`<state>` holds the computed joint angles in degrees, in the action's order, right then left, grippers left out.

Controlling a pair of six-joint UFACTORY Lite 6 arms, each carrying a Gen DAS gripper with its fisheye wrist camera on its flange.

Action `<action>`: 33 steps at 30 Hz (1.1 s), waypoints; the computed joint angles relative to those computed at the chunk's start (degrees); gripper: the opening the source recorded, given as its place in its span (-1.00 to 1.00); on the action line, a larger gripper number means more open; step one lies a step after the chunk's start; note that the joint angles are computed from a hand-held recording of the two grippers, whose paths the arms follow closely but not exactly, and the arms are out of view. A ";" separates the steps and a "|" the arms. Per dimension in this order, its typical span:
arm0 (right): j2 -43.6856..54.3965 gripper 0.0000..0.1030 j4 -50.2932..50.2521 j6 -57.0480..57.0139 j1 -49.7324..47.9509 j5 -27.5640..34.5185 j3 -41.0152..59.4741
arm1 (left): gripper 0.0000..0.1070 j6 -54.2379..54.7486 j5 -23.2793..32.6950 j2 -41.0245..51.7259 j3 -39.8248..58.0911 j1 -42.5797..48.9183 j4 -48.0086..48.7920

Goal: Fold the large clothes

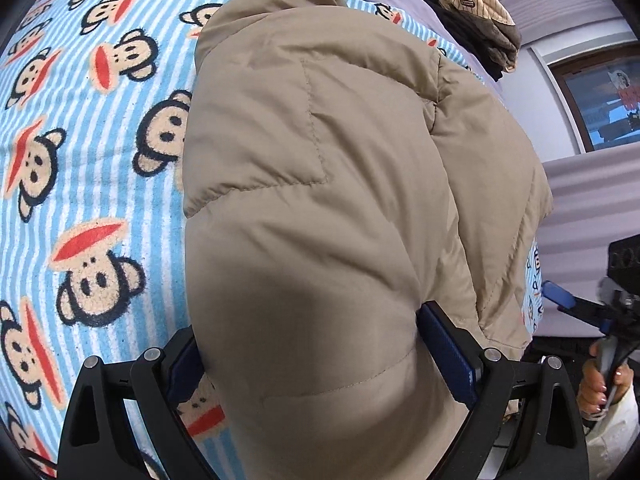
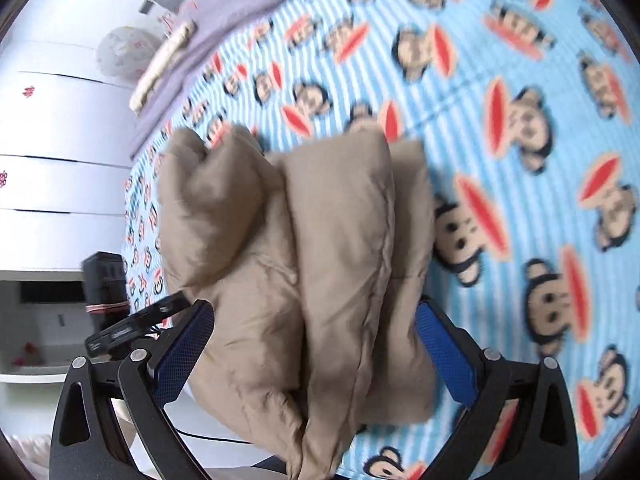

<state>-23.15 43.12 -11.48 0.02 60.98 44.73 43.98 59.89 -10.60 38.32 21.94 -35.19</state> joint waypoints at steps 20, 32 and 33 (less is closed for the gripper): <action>5.51 -0.61 2.31 -4.32 9.92 -9.19 -11.57 | 0.57 -31.95 -16.53 14.10 26.24 -28.98 17.44; -7.56 -0.66 -0.82 1.13 -1.24 -4.83 -20.54 | 0.57 -48.88 -21.30 21.37 28.01 -42.45 34.97; -10.56 -0.66 -1.40 0.91 -4.01 -2.74 -19.99 | 0.57 -48.30 -21.34 21.19 27.84 -42.04 34.43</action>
<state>-33.71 41.72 -10.57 -3.99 58.25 24.74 -4.32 38.55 10.58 66.15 -20.10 -0.76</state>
